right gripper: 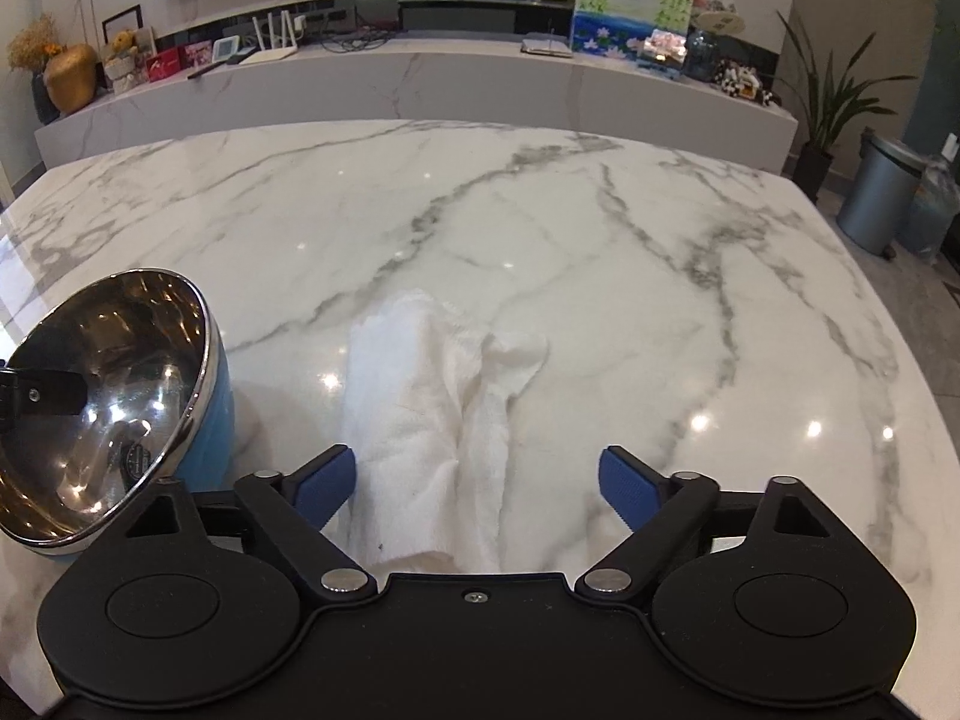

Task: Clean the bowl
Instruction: 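Grasp the white cloth with the right tool while the left tool grips the bowl rim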

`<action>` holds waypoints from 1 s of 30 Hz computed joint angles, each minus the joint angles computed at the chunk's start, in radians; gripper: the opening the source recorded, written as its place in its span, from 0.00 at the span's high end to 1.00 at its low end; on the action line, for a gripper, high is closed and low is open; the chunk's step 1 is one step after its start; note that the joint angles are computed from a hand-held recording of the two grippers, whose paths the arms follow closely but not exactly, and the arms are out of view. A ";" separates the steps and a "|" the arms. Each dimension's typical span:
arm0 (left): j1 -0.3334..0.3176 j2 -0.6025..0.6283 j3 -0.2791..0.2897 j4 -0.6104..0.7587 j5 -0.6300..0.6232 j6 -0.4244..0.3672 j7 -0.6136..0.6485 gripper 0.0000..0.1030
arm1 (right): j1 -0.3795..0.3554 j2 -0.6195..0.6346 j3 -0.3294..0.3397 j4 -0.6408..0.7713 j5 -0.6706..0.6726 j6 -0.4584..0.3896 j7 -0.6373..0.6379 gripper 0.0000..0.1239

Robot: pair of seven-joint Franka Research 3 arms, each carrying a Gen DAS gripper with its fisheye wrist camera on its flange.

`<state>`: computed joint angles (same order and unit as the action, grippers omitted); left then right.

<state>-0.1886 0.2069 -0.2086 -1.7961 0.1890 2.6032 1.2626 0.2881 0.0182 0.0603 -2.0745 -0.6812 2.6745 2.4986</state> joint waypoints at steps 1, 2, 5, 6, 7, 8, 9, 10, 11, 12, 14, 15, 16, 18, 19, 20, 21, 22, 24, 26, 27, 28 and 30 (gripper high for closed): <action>0.003 0.005 -0.004 0.006 -0.012 -0.007 0.010 0.25 | 0.000 0.004 0.000 0.003 0.002 0.004 -0.007 0.35; 0.006 0.009 -0.006 0.012 -0.024 -0.013 0.018 0.26 | 0.001 0.010 0.000 0.007 0.004 0.006 -0.015 0.37; 0.011 0.020 -0.013 0.021 -0.053 -0.025 0.038 0.31 | 0.005 0.025 -0.004 0.015 0.027 0.014 -0.046 0.45; 0.014 0.023 -0.015 0.023 -0.065 -0.027 0.046 0.31 | 0.006 0.029 -0.006 0.016 0.042 0.020 -0.059 0.47; 0.018 0.024 -0.019 0.022 -0.082 -0.025 0.057 0.33 | 0.007 0.031 -0.008 0.015 0.055 0.025 -0.070 0.48; 0.024 0.026 -0.024 0.022 -0.106 -0.023 0.071 0.34 | 0.009 0.032 -0.009 0.015 0.064 0.029 -0.076 0.48; 0.029 0.027 -0.028 0.022 -0.127 -0.021 0.084 0.35 | 0.011 0.034 -0.012 0.016 0.066 0.031 -0.078 0.48; 0.031 0.027 -0.030 0.021 -0.140 -0.020 0.094 0.38 | 0.013 0.037 -0.014 0.017 0.066 0.033 -0.079 0.48; 0.034 0.028 -0.034 0.021 -0.158 -0.018 0.106 0.42 | 0.014 0.038 -0.015 0.017 0.070 0.038 -0.081 0.49; 0.039 0.029 -0.039 0.022 -0.183 -0.018 0.121 0.44 | 0.015 0.040 -0.017 0.016 0.077 0.044 -0.083 0.51; 0.043 0.033 -0.043 0.029 -0.214 -0.026 0.139 0.50 | 0.014 0.040 -0.020 0.009 0.106 0.070 -0.098 0.57; 0.045 0.035 -0.046 0.033 -0.230 -0.032 0.148 0.51 | 0.013 0.041 -0.021 0.005 0.120 0.082 -0.106 0.59; 0.046 0.036 -0.048 0.037 -0.243 -0.038 0.157 0.55 | 0.014 0.041 -0.022 0.004 0.124 0.087 -0.107 0.59; 0.048 0.038 -0.050 0.044 -0.266 -0.047 0.173 0.60 | 0.016 0.040 -0.024 0.001 0.132 0.096 -0.115 0.66; 0.048 0.039 -0.050 0.046 -0.273 -0.050 0.178 0.63 | 0.016 0.039 -0.024 -0.002 0.142 0.106 -0.124 0.69; 0.047 0.038 -0.050 0.047 -0.280 -0.054 0.182 0.66 | 0.016 0.039 -0.024 -0.004 0.149 0.112 -0.133 0.76; 0.046 0.037 -0.049 0.048 -0.283 -0.055 0.185 0.68 | 0.016 0.039 -0.023 -0.006 0.163 0.120 -0.148 0.80; 0.045 0.037 -0.048 0.049 -0.284 -0.058 0.189 0.70 | 0.016 0.039 -0.022 -0.007 0.172 0.124 -0.157 0.81; 0.043 0.034 -0.047 0.050 -0.285 -0.064 0.195 0.77 | 0.019 0.040 -0.023 -0.006 0.174 0.126 -0.165 0.84; 0.040 0.031 -0.044 0.051 -0.284 -0.067 0.193 0.84 | 0.022 0.040 -0.024 -0.005 0.169 0.126 -0.168 0.85; 0.036 0.029 -0.041 0.051 -0.276 -0.065 0.187 0.85 | 0.023 0.038 -0.026 -0.005 0.158 0.125 -0.159 0.85; 0.032 0.028 -0.038 0.051 -0.266 -0.063 0.178 0.86 | 0.024 0.035 -0.027 -0.006 0.146 0.126 -0.149 0.86; 0.023 0.023 -0.030 0.050 -0.237 -0.061 0.155 0.88 | 0.024 0.027 -0.029 -0.011 0.117 0.130 -0.121 0.86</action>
<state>-0.1658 0.2297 -0.2385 -1.7458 -0.0480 2.5418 1.4174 0.3120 0.0451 0.0313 -2.0850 -0.5645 2.8045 2.3772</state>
